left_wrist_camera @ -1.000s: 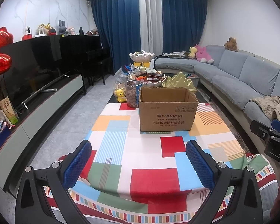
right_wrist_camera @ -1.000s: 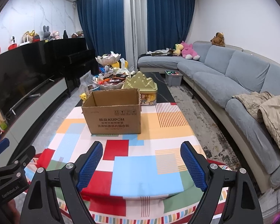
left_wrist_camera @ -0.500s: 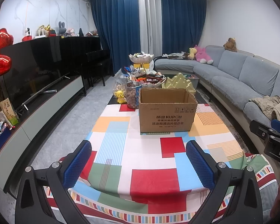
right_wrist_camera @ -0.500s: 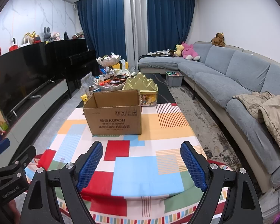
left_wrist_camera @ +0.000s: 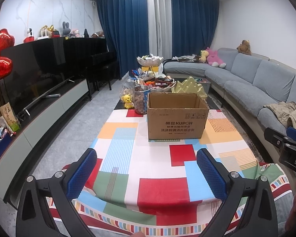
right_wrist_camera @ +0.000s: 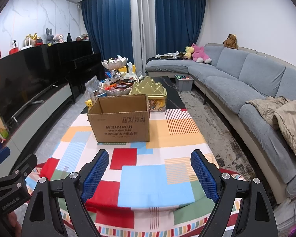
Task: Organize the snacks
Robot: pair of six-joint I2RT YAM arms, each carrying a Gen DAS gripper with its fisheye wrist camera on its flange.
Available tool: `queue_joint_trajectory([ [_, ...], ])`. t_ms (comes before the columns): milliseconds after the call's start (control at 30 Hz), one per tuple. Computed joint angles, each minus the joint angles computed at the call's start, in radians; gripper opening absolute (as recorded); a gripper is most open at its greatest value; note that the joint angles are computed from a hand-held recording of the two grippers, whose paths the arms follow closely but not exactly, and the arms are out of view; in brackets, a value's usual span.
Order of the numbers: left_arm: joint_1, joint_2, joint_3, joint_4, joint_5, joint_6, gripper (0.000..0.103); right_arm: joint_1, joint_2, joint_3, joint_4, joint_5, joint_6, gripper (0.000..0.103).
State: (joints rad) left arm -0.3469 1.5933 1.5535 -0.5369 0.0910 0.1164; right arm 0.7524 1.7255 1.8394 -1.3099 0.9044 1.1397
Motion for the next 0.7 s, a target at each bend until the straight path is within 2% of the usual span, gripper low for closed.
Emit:
queue_joint_trajectory([
  [700, 0.001, 0.003, 0.013, -0.022, 0.008, -0.003, 0.103, 0.002, 0.0, -0.002, 0.002, -0.003, -0.001, 0.086],
])
